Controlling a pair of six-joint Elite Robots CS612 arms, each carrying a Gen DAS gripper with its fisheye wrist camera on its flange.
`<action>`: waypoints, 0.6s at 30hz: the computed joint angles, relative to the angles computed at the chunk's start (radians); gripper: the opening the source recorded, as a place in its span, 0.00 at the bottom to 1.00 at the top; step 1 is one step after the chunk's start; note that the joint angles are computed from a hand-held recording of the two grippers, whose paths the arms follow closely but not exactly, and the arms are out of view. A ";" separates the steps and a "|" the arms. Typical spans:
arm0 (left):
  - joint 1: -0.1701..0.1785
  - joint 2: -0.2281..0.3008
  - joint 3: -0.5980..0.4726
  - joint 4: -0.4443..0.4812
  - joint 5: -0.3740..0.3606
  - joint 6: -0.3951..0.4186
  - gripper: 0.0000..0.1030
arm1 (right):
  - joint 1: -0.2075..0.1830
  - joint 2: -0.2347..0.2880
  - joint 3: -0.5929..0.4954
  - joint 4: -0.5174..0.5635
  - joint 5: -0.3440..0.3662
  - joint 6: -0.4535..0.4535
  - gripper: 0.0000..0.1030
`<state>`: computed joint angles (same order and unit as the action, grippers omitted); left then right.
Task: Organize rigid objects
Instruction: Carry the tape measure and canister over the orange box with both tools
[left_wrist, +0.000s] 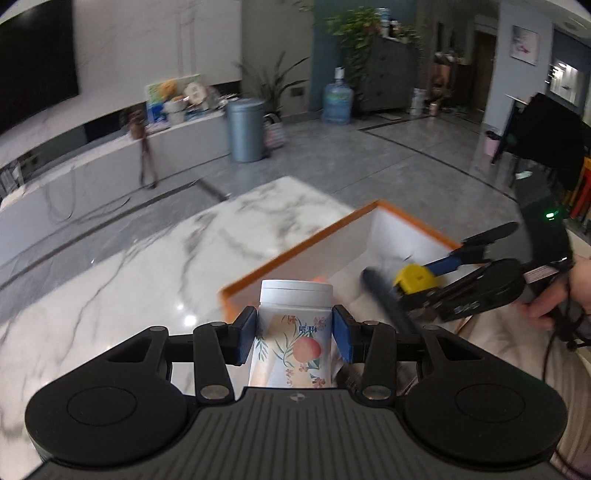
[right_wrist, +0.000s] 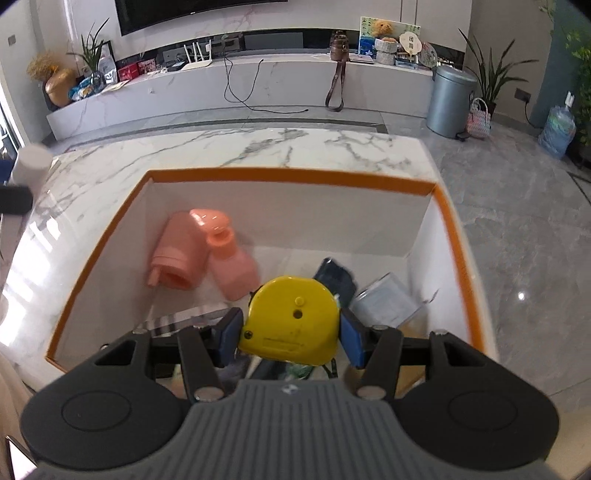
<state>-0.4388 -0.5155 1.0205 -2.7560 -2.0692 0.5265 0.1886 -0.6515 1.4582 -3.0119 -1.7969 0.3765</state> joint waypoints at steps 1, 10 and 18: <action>-0.008 0.002 -0.005 0.007 -0.001 0.003 0.49 | -0.004 -0.003 0.000 0.006 0.004 -0.009 0.55; -0.065 0.078 -0.135 0.149 -0.007 0.009 0.49 | -0.040 0.003 -0.032 0.080 -0.016 -0.119 0.55; -0.087 0.133 -0.212 0.262 0.044 -0.003 0.49 | -0.067 0.058 -0.098 0.108 -0.007 -0.145 0.55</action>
<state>-0.5255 -0.3825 0.8089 -2.4939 -2.0251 0.5239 0.1220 -0.5939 1.3602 -2.9039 -1.8034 0.2317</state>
